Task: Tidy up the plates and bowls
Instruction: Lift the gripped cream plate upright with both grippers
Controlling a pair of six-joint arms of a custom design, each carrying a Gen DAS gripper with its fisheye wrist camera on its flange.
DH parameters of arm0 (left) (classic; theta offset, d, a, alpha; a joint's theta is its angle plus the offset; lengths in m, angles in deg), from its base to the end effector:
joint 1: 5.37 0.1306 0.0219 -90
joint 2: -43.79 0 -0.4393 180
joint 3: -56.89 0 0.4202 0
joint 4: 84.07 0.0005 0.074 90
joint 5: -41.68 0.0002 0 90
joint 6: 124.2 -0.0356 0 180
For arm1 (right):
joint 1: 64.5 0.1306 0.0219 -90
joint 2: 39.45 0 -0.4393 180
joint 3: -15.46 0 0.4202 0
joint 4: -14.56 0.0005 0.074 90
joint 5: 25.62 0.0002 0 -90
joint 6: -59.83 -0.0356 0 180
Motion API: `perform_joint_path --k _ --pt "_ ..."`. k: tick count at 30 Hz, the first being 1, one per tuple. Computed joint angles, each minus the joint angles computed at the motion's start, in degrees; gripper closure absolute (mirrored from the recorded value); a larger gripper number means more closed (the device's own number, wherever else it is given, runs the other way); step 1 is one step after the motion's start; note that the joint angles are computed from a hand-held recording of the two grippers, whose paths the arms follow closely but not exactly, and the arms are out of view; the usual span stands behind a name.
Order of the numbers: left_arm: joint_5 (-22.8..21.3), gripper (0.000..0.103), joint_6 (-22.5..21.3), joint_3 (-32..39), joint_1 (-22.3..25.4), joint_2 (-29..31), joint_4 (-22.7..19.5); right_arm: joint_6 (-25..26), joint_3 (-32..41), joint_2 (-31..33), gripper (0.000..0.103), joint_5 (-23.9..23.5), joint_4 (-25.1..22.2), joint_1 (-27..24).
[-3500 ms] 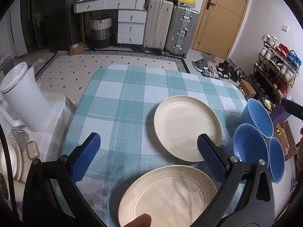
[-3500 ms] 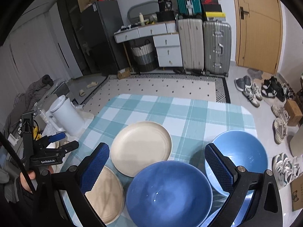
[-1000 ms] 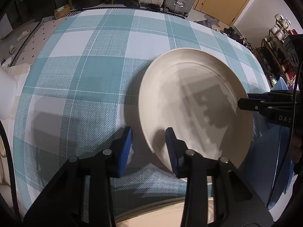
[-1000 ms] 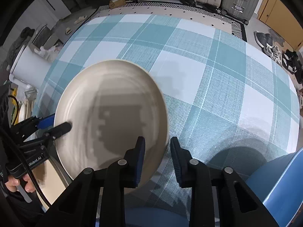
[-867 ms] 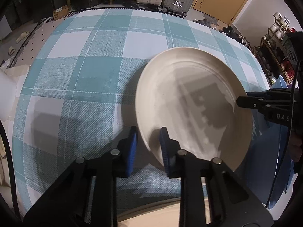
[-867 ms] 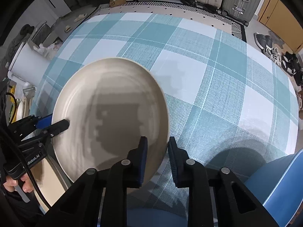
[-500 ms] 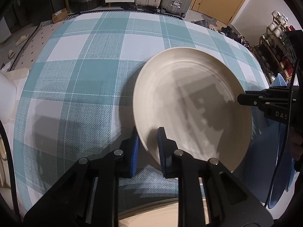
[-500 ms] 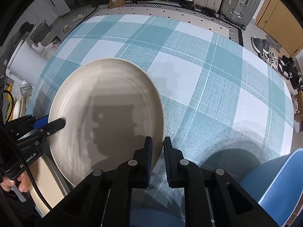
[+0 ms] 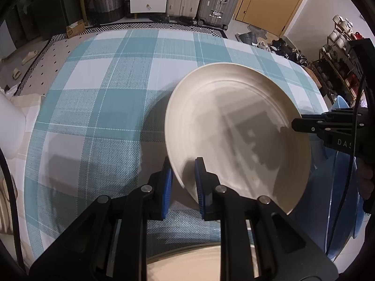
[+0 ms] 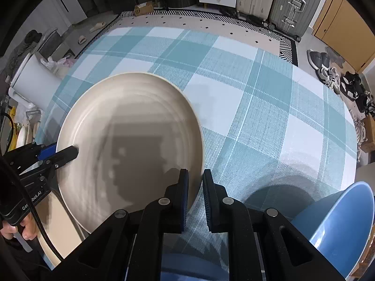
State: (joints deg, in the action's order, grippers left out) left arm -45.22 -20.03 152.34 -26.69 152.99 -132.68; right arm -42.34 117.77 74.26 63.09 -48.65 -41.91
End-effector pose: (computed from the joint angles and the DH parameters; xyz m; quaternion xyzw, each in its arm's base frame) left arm 0.5815 -0.2296 0.3484 0.0670 0.9684 -0.0978 0.2194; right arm 0.5902 0.2459 0.3440 -0.0915 0.9867 0.0506 0.1244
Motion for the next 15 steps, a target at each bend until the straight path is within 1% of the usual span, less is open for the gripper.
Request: perform_joint_path --k 7,11,15 --pt "-0.91 0.087 0.38 -0.82 -0.01 -1.90 0.66 -0.63 -0.06 -1.54 0.090 1.06 0.85 0.70" --pt "-2.29 0.087 0.26 -1.62 -0.16 -3.52 1.19 -1.08 0.05 -2.29 0.090 1.93 1.34 1.41" --pt "-2.42 0.087 0.38 -2.35 0.10 -5.32 1.46 -1.54 0.59 -2.99 0.090 2.94 1.33 2.20"
